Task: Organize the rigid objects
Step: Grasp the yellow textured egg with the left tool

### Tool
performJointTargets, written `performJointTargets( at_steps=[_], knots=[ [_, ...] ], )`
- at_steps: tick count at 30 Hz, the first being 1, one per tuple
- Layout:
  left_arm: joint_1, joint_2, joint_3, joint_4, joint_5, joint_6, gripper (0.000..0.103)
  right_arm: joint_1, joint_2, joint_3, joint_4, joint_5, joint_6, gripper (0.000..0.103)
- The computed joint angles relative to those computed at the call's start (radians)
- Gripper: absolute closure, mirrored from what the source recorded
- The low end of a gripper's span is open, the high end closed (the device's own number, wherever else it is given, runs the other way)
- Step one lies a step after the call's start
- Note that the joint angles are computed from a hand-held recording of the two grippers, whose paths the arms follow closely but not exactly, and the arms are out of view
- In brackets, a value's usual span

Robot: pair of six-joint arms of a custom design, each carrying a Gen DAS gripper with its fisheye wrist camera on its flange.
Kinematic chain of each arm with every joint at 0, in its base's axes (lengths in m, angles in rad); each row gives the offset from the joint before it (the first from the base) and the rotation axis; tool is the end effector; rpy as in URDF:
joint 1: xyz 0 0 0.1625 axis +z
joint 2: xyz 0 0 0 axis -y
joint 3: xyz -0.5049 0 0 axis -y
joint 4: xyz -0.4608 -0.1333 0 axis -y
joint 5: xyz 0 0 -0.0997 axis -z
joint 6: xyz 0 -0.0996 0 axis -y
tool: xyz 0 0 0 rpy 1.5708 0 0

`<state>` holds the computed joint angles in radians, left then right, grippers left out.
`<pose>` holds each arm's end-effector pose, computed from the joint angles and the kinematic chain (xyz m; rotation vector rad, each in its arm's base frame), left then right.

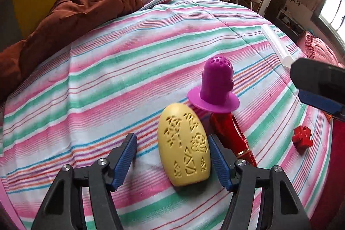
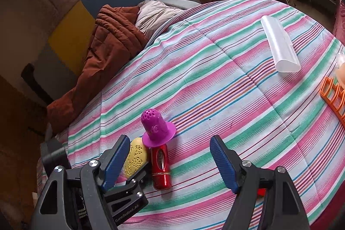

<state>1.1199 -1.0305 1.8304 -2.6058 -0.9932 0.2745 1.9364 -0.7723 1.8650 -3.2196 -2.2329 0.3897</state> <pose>-0.1349 -0.7093 0.2070 0.8253 2.4282 -0.3686 0.3175 -0.6278 0.0916 -0.2808 -2.5459 0.9994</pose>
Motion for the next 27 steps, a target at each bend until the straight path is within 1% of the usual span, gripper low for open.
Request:
performJointTargets(
  at_steps=[1, 3, 5, 7, 10, 13, 16, 19, 20, 22, 25, 27],
  knots=[
    [0.001, 0.006, -0.007, -0.003, 0.001, 0.003, 0.042, 0.000, 0.001, -0.002, 0.003, -0.002, -0.001, 0.025],
    [0.002, 0.008, -0.007, -0.016, 0.003, 0.006, 0.054, 0.001, 0.002, -0.003, 0.007, -0.007, -0.001, 0.025],
    [0.005, -0.003, 0.011, -0.039, 0.008, 0.012, 0.059, 0.001, 0.001, -0.003, 0.013, -0.010, 0.002, 0.025],
    [0.010, -0.024, 0.036, -0.057, 0.003, 0.009, 0.059, 0.000, 0.001, -0.004, 0.019, -0.010, 0.006, 0.025],
    [0.017, -0.065, 0.076, -0.067, -0.003, -0.047, 0.059, 0.001, 0.002, -0.006, 0.032, -0.018, 0.008, 0.025],
    [0.013, -0.117, 0.138, -0.087, 0.011, -0.087, 0.059, 0.001, 0.004, -0.011, 0.053, -0.024, 0.009, 0.025],
    [0.002, -0.168, 0.209, -0.119, 0.027, -0.094, 0.059, 0.001, 0.006, -0.016, 0.085, -0.019, 0.008, 0.025],
    [-0.008, -0.227, 0.284, -0.157, 0.034, -0.083, 0.059, 0.002, 0.012, -0.025, 0.118, -0.008, -0.007, 0.028],
    [-0.011, -0.246, 0.306, -0.166, 0.034, -0.083, 0.059, 0.004, 0.015, -0.031, 0.133, -0.007, -0.017, 0.031],
    [-0.016, -0.281, 0.345, -0.178, 0.035, -0.077, 0.059, 0.008, 0.022, -0.040, 0.156, -0.003, -0.037, 0.033],
    [-0.021, -0.317, 0.390, -0.208, 0.038, -0.059, 0.059, 0.015, 0.034, -0.054, 0.184, -0.013, -0.057, 0.040],
    [-0.025, -0.328, 0.411, -0.234, 0.045, -0.039, 0.059, 0.018, 0.041, -0.063, 0.208, -0.019, -0.057, 0.041]
  ],
)
